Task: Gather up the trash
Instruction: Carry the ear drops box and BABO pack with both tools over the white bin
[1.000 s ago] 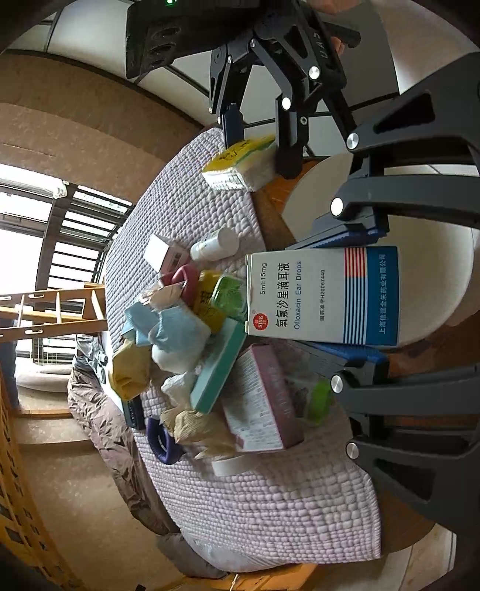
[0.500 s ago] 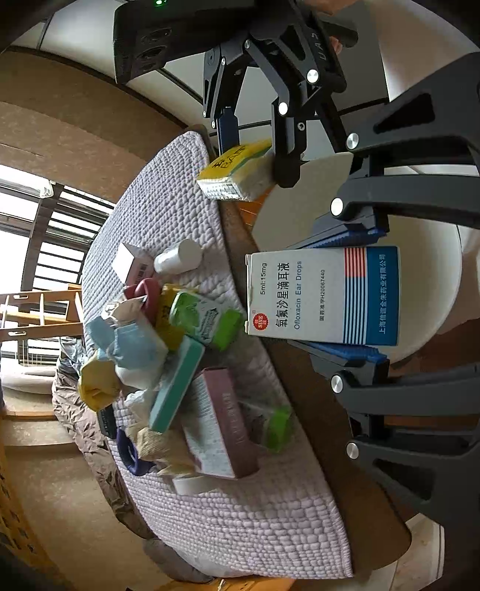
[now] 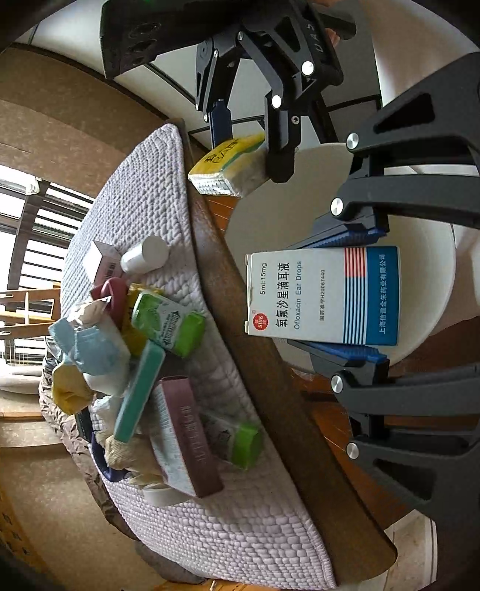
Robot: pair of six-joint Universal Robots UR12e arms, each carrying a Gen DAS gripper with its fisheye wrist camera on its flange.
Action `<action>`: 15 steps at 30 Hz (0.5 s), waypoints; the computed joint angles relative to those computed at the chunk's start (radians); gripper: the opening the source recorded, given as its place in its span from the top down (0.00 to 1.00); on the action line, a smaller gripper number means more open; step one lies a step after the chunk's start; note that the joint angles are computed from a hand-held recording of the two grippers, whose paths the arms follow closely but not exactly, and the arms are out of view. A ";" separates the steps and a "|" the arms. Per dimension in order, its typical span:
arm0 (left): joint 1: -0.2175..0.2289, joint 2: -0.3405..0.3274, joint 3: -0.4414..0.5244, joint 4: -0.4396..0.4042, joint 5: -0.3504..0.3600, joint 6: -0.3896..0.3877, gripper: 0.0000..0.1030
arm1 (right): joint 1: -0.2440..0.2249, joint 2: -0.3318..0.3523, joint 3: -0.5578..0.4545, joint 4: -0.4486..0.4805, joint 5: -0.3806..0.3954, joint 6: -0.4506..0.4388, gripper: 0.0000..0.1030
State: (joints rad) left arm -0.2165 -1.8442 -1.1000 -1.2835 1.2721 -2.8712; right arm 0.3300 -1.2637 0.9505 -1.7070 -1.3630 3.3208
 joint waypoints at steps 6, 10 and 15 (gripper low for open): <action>-0.001 -0.001 -0.011 -0.016 0.007 0.002 0.58 | 0.005 0.014 -0.007 0.018 -0.006 0.003 0.29; -0.003 -0.002 -0.016 -0.027 0.012 0.008 0.58 | 0.009 0.018 -0.001 0.024 -0.008 0.006 0.29; -0.004 -0.006 -0.014 -0.042 0.014 0.009 0.58 | 0.016 0.031 -0.006 0.035 -0.019 0.008 0.29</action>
State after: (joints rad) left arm -0.2207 -1.8501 -1.1139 -1.3251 1.2862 -2.8622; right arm 0.3463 -1.2330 0.9441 -1.6718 -1.3819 3.3284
